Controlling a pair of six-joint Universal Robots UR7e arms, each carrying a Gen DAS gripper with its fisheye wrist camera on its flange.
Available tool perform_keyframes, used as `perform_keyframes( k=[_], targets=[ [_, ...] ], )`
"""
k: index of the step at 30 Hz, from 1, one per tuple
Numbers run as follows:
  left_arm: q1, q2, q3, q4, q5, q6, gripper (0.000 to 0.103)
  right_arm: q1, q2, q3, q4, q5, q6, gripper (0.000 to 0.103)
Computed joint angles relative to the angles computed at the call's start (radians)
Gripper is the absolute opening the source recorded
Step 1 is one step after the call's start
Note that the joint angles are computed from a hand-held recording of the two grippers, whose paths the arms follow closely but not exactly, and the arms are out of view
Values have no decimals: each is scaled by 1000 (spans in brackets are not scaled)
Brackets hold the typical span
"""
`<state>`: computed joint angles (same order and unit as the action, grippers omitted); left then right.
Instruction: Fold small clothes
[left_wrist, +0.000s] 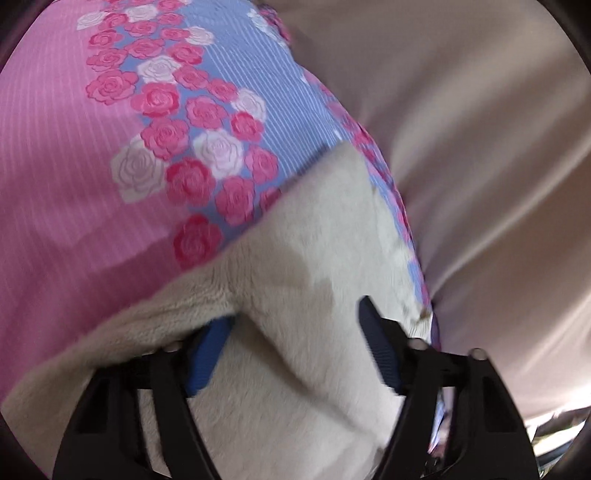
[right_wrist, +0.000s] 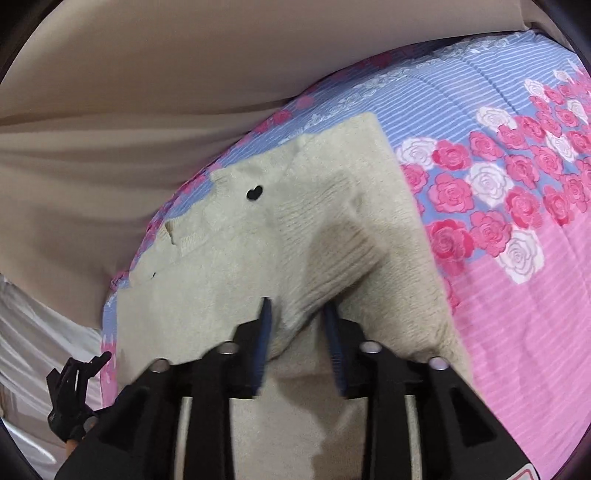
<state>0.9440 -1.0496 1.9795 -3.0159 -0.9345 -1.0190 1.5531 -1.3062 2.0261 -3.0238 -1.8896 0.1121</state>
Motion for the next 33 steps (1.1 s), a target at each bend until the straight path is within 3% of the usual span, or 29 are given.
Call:
perform_keyframes(
  k=[2, 3, 4, 5, 9, 11, 15, 21, 23, 25, 27, 30, 31, 33],
  targets=[
    [1, 4, -6, -25, 10, 3, 34, -19, -7, -2, -16, 30, 18, 38],
    [-4, 6, -7, -46, 26, 15, 28, -31, -8, -8, -11, 57, 12, 26],
    [-3, 4, -7, -52, 39, 29, 24, -35, -13, -15, 2, 69, -5, 7],
    [-2, -1, -4, -62, 49, 52, 19, -28, -15, -26, 6, 72, -33, 8],
    [-6, -8, 5, -70, 81, 95, 18, 20, -32, -13, -90, 65, -165, 7],
    [5, -12, 14, -56, 90, 78, 17, 2, -36, 1, -96, 72, -164, 7],
    [26, -6, 13, -23, 79, 58, 17, -34, -12, -9, 21, 23, -114, 7],
    [6, -12, 9, -57, 91, 108, 17, -3, -33, -23, -56, 98, -166, 7],
    [12, -12, 8, -37, 88, 109, 17, -11, -33, -25, -24, 71, -181, 7],
    [18, -10, 13, -12, 84, 99, 18, -30, -7, -49, 87, 1, -157, 7],
    [20, -8, 12, 32, 83, 81, 19, -39, 9, -45, 124, -58, -163, 7],
    [6, -19, 20, 55, 91, 92, 22, -9, -5, -20, 72, -118, -162, 11],
    [3, -23, 21, 62, 87, 94, 24, 17, -12, -7, 30, -169, -149, 12],
    [-1, -35, 31, 64, 82, 87, 37, 72, -13, 11, -72, -227, -185, 20]
  ],
)
